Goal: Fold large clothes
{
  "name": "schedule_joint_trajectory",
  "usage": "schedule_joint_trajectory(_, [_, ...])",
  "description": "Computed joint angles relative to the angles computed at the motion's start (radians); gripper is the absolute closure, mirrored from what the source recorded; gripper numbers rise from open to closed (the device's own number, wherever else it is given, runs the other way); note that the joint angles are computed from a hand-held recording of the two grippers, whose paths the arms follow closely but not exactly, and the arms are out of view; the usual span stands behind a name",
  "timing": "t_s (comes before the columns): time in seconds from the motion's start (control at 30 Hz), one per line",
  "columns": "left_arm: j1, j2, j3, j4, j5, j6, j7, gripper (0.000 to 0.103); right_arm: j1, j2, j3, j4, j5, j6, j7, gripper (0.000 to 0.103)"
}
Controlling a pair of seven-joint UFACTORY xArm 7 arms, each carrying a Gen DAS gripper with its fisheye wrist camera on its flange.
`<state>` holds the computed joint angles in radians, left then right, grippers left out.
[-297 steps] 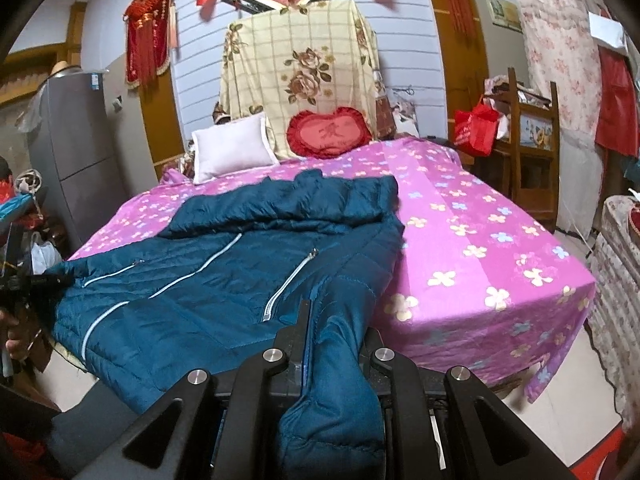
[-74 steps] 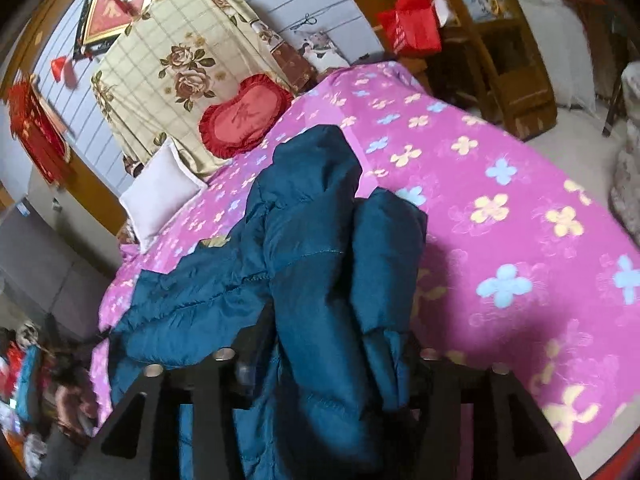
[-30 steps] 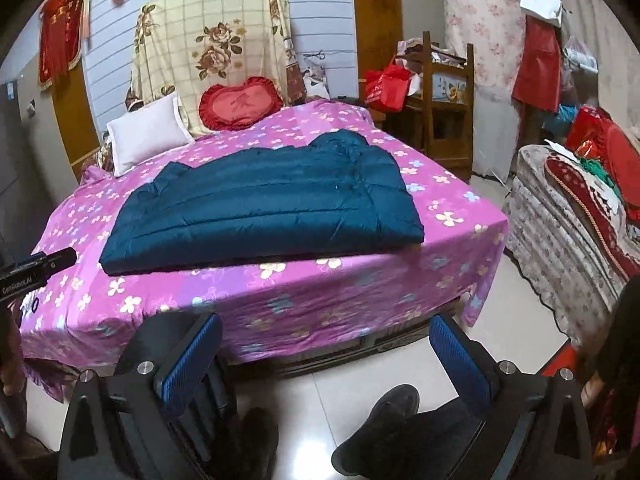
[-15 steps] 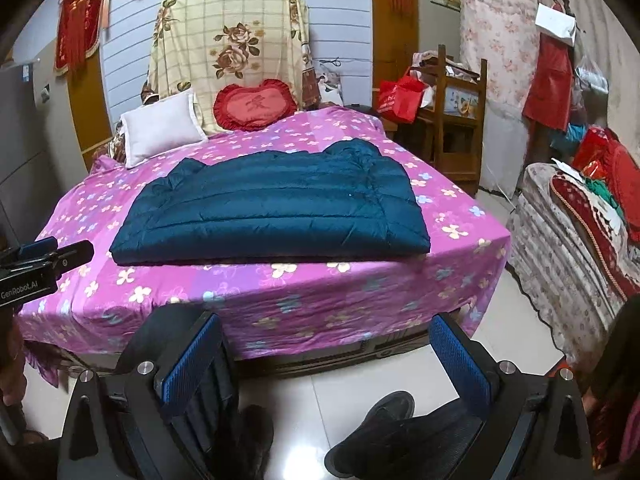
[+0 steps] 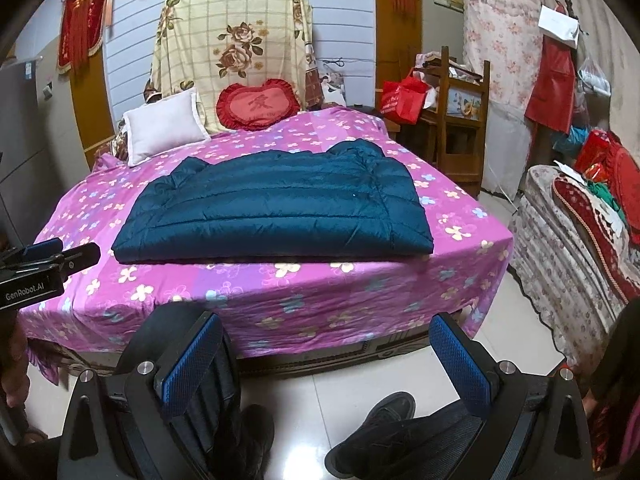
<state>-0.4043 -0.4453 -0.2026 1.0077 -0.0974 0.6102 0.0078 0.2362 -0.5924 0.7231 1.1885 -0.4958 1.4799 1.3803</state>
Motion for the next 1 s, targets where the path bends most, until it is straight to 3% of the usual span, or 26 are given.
schedule_joint_trajectory(0.73, [-0.005,-0.005,0.001,-0.012,-0.004,0.007,-0.008,0.012,0.012,0.006,-0.007,-0.001,-0.001,-0.004,-0.001,0.001])
schedule_joint_trajectory(1.0, [-0.026,-0.01,0.025,-0.028,-0.051,-0.006,0.022,0.012,0.014,0.007,-0.008,-0.001,-0.003,-0.003,-0.001,0.0])
